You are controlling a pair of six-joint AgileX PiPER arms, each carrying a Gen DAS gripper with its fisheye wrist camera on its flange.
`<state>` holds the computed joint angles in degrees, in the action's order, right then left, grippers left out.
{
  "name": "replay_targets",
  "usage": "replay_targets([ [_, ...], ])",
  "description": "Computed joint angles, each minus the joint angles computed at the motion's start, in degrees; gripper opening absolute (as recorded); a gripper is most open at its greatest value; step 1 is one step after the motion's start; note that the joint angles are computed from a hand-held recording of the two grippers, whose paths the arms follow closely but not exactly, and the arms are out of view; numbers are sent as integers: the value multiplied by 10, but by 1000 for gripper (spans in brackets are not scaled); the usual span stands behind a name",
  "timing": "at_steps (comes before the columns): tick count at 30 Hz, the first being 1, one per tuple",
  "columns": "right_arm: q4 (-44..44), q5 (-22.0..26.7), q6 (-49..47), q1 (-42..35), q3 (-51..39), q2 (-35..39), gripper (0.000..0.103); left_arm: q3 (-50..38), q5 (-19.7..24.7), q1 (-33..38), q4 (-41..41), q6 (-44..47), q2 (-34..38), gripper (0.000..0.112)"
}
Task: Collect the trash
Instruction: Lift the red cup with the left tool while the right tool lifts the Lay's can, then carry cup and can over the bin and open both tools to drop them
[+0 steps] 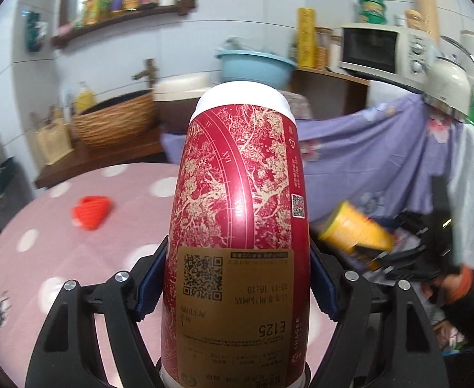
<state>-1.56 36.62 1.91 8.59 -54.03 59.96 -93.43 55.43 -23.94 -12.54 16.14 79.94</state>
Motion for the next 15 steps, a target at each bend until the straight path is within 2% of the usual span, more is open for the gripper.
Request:
replay_targets([
  [5,56,-42,-45,-62,72,18,66,-4,-32,-115,71,-74,37,75],
  [11,163,-108,-135,-115,123,99,66,-24,-43,-186,95,-135,81,75],
  [14,173,-131,-134,-121,141,112,68,-44,-42,-201,88,-147,108,75],
  [15,171,-132,-131,-123,144,109,73,-49,-42,-209,93,-155,116,75],
])
